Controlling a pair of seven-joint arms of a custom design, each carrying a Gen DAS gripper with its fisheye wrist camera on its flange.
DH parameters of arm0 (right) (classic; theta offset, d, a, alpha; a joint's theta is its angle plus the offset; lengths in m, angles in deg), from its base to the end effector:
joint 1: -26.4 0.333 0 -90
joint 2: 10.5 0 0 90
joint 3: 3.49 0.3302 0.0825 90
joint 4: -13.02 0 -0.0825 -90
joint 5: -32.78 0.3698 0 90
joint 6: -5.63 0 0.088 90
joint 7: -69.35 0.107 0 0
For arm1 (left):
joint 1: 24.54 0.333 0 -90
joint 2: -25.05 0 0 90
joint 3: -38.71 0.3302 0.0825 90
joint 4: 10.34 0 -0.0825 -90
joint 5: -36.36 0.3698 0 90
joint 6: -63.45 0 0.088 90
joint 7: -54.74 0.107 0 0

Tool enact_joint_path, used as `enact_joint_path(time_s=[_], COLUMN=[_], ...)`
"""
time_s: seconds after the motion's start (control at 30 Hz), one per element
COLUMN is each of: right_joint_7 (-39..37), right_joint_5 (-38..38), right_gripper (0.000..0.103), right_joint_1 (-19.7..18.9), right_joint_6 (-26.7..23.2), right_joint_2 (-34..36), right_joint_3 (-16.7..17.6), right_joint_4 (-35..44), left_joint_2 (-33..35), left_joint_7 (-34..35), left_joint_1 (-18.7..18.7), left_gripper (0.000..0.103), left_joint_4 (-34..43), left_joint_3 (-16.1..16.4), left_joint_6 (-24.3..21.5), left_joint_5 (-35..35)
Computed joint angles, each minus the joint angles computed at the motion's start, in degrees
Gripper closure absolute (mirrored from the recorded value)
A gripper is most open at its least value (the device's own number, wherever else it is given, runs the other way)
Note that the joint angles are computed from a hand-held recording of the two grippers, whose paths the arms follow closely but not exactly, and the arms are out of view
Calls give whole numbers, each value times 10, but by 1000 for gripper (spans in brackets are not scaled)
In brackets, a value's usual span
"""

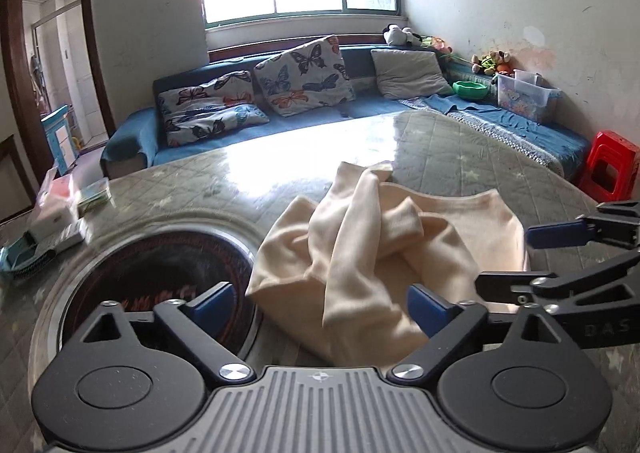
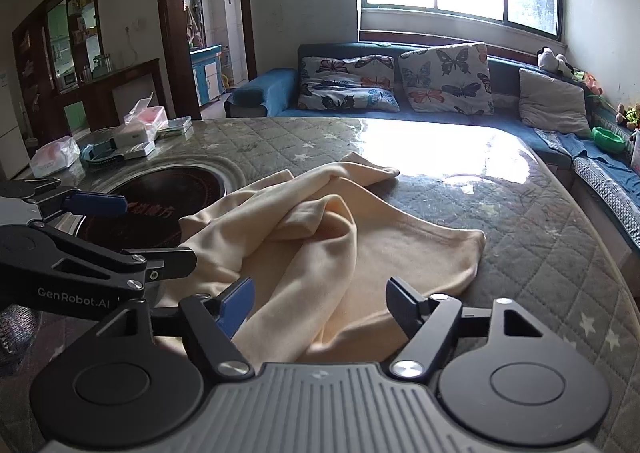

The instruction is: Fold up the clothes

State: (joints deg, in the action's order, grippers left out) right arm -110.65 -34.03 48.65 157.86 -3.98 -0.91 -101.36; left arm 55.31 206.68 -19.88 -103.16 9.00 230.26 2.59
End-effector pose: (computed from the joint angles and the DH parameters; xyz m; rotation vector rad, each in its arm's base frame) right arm 0.5352 0.2750 0.4726 -1.4923 1.8567 -0.8460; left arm 0.6917 -0.2036 0.4489 -0.9132 2.3245 -1.1289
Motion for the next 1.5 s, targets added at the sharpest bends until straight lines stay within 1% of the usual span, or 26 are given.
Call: enact_joint_path(time_s=[0.07,0.1,0.13,0.2,0.27,0.4,0.43,0.5,0.53,0.57,0.6,0.63,0.67,0.7,0.77,0.83,0.97,1.07,1.13,1.2,1.3,1.43,1.5], right_joint_7=[-17,-25,-33,-51,-74,-105,-109,-115,-120,-122,-123,-126,-124,-116,-91,-60,-8,21,44,64,82,104,106], right_joint_5=[17,26,34,49,72,111,119,136,145,151,151,151,145,134,103,66,3,-32,-52,-66,-67,-49,-26], right_gripper=[37,38,41,45,53,56,58,61,66,72,75,83,89,90,96,98,98,98,98,98,98,98,98], right_joint_1=[-9,-12,-14,-17,-19,-18,-18,-19,-19,-17,-12,-7,-1,6,18,23,17,10,3,-5,-17,-29,-34], right_joint_6=[17,23,29,36,42,59,68,93,105,114,117,118,117,113,96,78,37,-4,-24,-49,-85,-121,-129], right_joint_2=[11,17,23,36,50,71,74,80,83,85,86,85,83,80,69,53,15,-14,-37,-61,-95,-146,-162], right_joint_3=[-5,-8,-12,-19,-25,-42,-46,-53,-56,-61,-66,-70,-75,-80,-87,-85,-63,-41,-25,-7,20,49,59], right_joint_4=[10,16,21,32,43,55,56,54,53,53,53,52,51,50,47,40,17,-4,-25,-48,-82,-138,-160], left_joint_2=[16,24,32,50,70,109,116,123,125,125,122,117,112,107,98,86,58,35,19,2,-27,-69,-86], left_joint_7=[1,1,-4,-16,-28,-74,-79,-71,-67,-63,-59,-57,-54,-51,-44,-36,-19,1,11,18,32,44,52], left_joint_1=[-8,-16,-26,-42,-56,-87,-89,-86,-86,-83,-77,-71,-64,-58,-45,-28,8,40,59,74,91,101,100], left_gripper=[20,21,23,26,29,30,36,53,68,78,82,89,93,93,95,95,96,96,96,96,96,96,96], left_joint_4=[24,35,47,74,105,172,183,189,188,185,179,171,163,155,140,123,83,49,27,6,-28,-74,-96], left_joint_3=[2,5,12,23,33,67,69,66,66,64,58,53,48,43,33,22,5,-10,-13,-10,1,33,49], left_joint_6=[-11,-9,-8,-18,-37,-93,-106,-116,-117,-116,-111,-105,-99,-94,-83,-71,-46,-29,-25,-29,-42,-81,-96], left_joint_5=[11,19,29,53,77,123,130,138,141,141,136,130,122,115,99,80,38,-1,-25,-49,-86,-125,-138])
